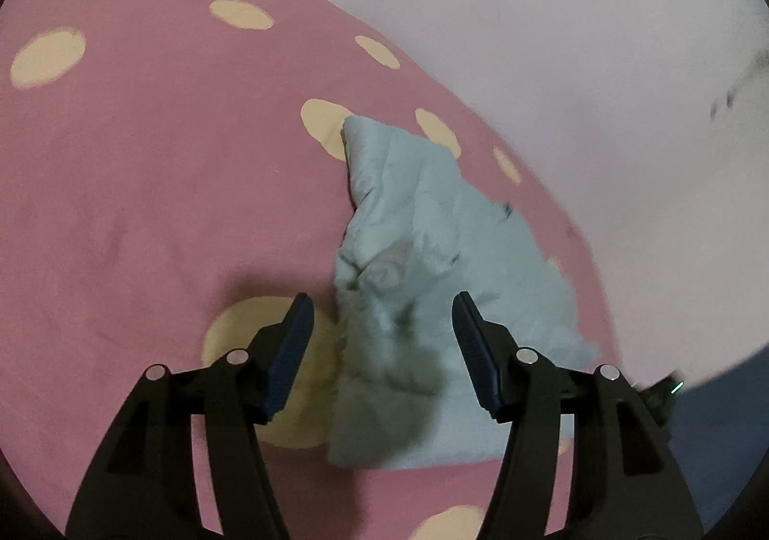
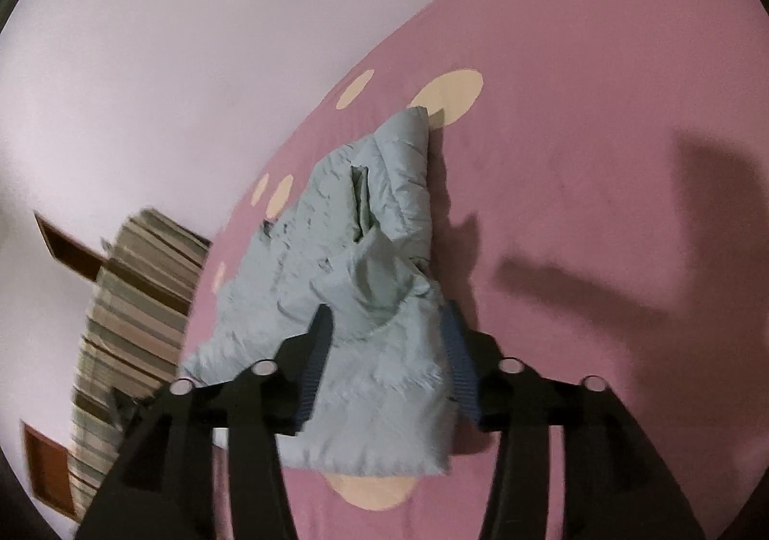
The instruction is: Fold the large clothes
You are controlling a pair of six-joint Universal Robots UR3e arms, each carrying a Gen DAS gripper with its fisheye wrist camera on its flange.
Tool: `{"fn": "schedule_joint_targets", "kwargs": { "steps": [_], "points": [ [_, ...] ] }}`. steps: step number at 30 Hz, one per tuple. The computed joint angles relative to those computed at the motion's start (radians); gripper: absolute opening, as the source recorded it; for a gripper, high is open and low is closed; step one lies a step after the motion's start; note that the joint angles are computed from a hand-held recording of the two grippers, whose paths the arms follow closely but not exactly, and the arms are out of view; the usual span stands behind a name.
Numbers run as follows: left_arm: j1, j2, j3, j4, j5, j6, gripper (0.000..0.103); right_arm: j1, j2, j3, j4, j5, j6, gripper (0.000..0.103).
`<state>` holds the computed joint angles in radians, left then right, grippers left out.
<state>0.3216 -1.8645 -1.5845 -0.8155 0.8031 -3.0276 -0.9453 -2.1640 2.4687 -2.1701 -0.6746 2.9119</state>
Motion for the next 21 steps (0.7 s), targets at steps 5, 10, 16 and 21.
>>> {"fn": "schedule_joint_targets", "kwargs": {
  "steps": [5, 10, 16, 21],
  "points": [
    [-0.102, -0.018, 0.016, 0.1, 0.146, 0.096, 0.059, 0.107, 0.086, -0.003, -0.193, -0.097, 0.004, 0.055],
    [-0.177, -0.113, 0.124, 0.116, 0.213, 0.164, 0.06, 0.278, 0.302, -0.07, -0.492, -0.23, 0.057, 0.062],
    [-0.204, -0.219, 0.269, 0.051, 0.23, 0.203, 0.06, 0.368, 0.492, -0.186, -0.622, -0.315, 0.052, 0.066],
    [-0.215, -0.288, 0.366, 0.003, 0.238, 0.201, 0.048, 0.352, 0.579, -0.242, -0.595, -0.257, 0.027, 0.057]
  ]
}}
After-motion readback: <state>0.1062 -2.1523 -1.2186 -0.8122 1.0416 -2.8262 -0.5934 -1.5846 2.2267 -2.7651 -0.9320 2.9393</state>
